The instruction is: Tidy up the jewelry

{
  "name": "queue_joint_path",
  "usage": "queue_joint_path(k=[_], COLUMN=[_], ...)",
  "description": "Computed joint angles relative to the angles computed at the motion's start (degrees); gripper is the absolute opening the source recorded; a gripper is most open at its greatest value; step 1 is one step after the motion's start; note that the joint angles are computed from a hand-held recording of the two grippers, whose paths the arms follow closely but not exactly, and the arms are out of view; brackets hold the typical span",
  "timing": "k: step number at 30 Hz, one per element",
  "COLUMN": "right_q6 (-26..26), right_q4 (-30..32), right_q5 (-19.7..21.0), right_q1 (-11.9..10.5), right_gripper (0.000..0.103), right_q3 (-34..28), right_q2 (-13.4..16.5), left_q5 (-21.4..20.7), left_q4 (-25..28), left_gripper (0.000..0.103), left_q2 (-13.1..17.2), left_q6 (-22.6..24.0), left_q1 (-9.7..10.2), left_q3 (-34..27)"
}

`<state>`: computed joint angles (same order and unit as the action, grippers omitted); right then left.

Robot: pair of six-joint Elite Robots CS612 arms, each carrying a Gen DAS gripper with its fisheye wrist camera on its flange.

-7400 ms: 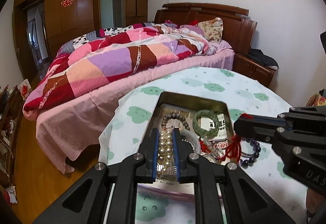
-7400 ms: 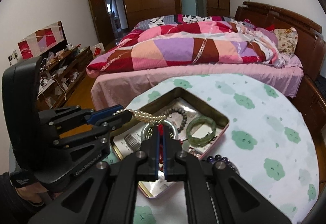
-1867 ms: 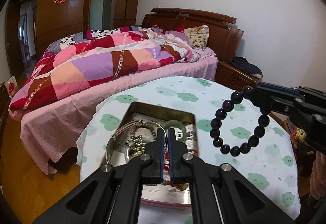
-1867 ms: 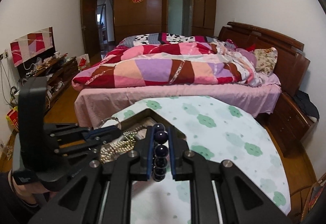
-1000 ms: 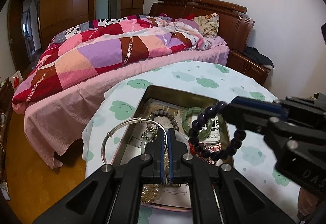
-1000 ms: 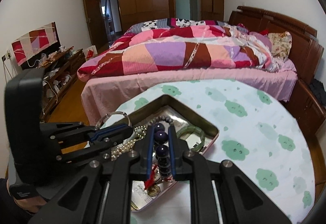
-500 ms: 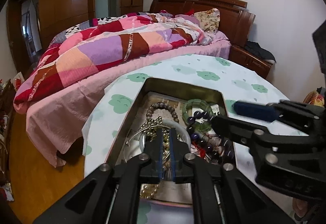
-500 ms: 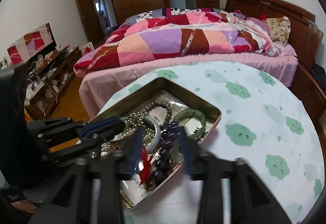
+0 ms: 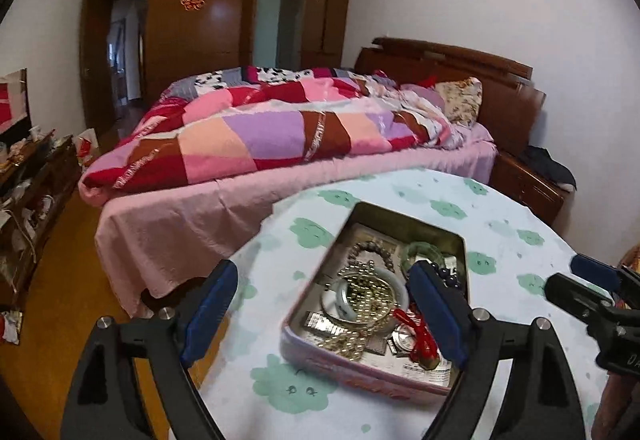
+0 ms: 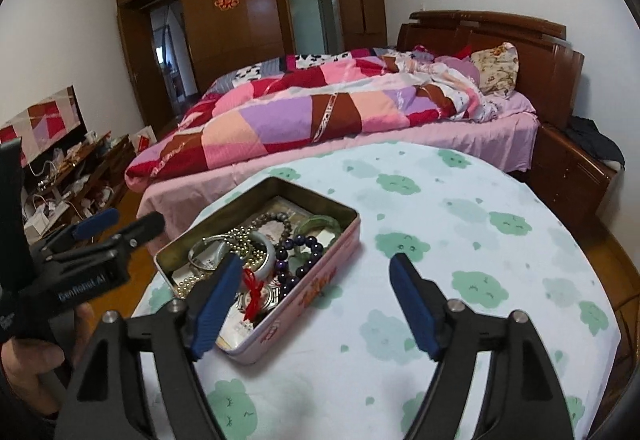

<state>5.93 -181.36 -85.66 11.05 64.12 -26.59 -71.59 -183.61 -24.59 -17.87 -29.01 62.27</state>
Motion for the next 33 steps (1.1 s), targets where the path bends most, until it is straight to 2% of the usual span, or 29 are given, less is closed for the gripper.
queue_joint_path(k=[11, 33], right_q6=[0.9, 2.0], right_q4=[-2.1, -2.8], right_q5=[1.0, 1.7], right_q1=[-0.4, -0.7], right_gripper=[0.080, 0.080], right_q3=[1.5, 2.3], right_q2=[-0.6, -0.8], left_q5=[2.2, 2.4], left_q4=[-1.2, 0.4], left_gripper=[0.088, 0.088], left_q2=[-1.1, -0.9], left_q6=[0.6, 0.2], left_q1=[-0.37, -0.44], left_q3=[2.0, 1.5])
